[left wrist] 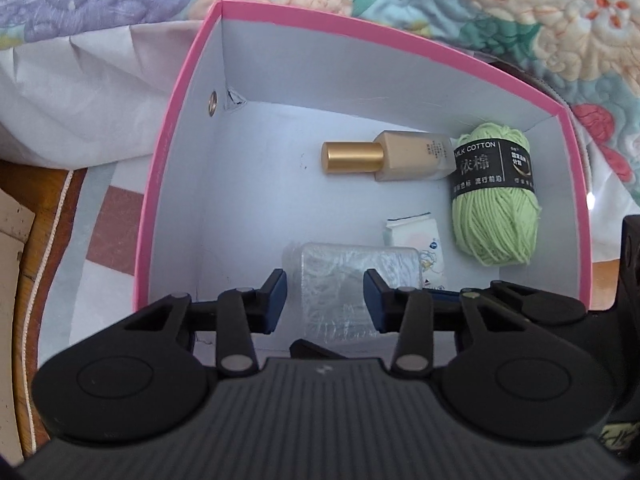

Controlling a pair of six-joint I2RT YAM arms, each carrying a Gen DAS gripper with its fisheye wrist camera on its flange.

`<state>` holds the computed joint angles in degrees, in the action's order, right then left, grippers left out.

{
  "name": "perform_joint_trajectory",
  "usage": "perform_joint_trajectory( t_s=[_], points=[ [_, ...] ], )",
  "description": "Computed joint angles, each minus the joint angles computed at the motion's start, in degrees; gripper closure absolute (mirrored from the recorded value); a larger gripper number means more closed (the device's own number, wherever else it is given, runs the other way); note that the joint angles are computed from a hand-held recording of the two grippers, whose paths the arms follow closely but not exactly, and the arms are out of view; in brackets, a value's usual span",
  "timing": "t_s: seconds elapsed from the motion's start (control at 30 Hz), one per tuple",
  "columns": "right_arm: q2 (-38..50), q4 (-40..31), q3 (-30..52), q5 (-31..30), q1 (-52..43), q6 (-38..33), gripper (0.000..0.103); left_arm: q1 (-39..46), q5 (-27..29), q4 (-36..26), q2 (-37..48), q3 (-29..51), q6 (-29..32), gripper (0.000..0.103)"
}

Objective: Organize objects
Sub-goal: 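Carry the clear plastic box with the left tool into the pink box, then open the left tool to release the plastic box and withdraw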

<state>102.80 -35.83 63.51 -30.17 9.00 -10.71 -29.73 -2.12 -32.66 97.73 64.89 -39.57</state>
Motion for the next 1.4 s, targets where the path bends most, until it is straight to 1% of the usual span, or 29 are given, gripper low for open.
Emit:
perform_joint_trajectory(
  t_s=[0.1, 0.13, 0.17, 0.2, 0.23, 0.3, 0.4, 0.47, 0.53, 0.63, 0.7, 0.73, 0.9, 1.03, 1.1, 1.2, 1.33, 1.4],
  points=[
    [-0.1, 1.2, -0.8, -0.7, -0.5, 1.5, 0.009, -0.4, -1.1, -0.2, 0.2, 0.1, -0.6, 0.064],
    [0.1, 1.3, -0.6, -0.7, -0.6, 2.1, 0.01, -0.7, -2.4, 0.0, 0.0, -0.1, -0.8, 0.064],
    [0.2, 1.3, -0.5, -0.4, -0.5, 2.8, 0.012, -1.2, -4.1, -0.1, -0.2, -0.2, -1.2, 0.064],
    [-0.1, 1.0, -0.3, -0.1, -0.6, 3.5, 0.014, -1.7, -5.9, -1.1, -0.4, 0.2, -1.5, 0.064],
    [-0.3, 0.7, -0.2, 0.0, -0.7, 4.1, 0.015, -2.0, -7.2, -2.1, -0.7, 0.5, -1.5, 0.064],
    [-1.0, -0.2, -0.1, 0.2, -0.7, 3.4, 0.015, -2.3, -7.3, -2.9, -2.5, 0.3, -1.6, 0.064],
    [-6.6, 0.7, -3.5, 2.1, -0.9, 1.0, 0.014, -3.6, -8.8, -6.5, -4.9, 1.1, -1.9, 0.063],
    [-11.4, 0.2, -5.7, 1.8, -1.7, -1.7, 0.015, -4.9, -10.1, -10.0, -6.2, 2.5, -2.4, 0.061],
    [-16.3, -0.5, -7.3, 2.0, -2.2, -3.2, 0.016, -6.1, -10.3, -13.2, -7.8, 3.5, -3.5, 0.059],
    [-22.3, -5.4, -7.3, 1.1, -3.7, -7.7, 0.017, -8.3, -11.0, -18.3, -10.5, 5.2, -4.7, 0.056],
    [-26.0, -8.1, -6.8, 1.7, -3.4, -8.7, 0.017, -10.6, -12.8, -22.3, -12.3, 6.7, -6.2, 0.053],
    [-28.2, -10.7, -6.5, 0.9, -5.0, -10.7, 0.017, -11.6, -13.5, -24.3, -13.0, 7.5, -6.9, 0.052],
    [-36.6, -21.0, -4.4, -2.7, -8.9, -16.2, 0.018, -17.4, -16.1, -34.7, -16.3, 11.7, -11.6, 0.046],
    [-43.0, -27.7, -3.5, -4.6, -11.8, -22.4, 0.018, -22.4, -17.2, -41.0, -18.2, 14.2, -15.5, 0.041],
    [-45.7, -31.9, -2.7, -5.8, -13.8, -26.6, 0.017, -25.3, -17.7, -44.2, -18.7, 15.7, -18.1, 0.04],
    [-48.9, -38.2, -1.5, -8.2, -17.6, -33.5, 0.018, -30.9, -19.8, -48.3, -19.2, 17.7, -22.4, 0.035],
    [-51.3, -48.7, 0.4, -11.4, -24.5, -45.5, 0.016, -37.7, -21.6, -50.5, -21.2, 18.2, -29.3, 0.032],
    [-52.5, -53.2, 0.6, -12.3, -28.3, -51.8, 0.014, -41.0, -22.6, -52.0, -21.6, 18.4, -33.2, 0.03]
  ],
)
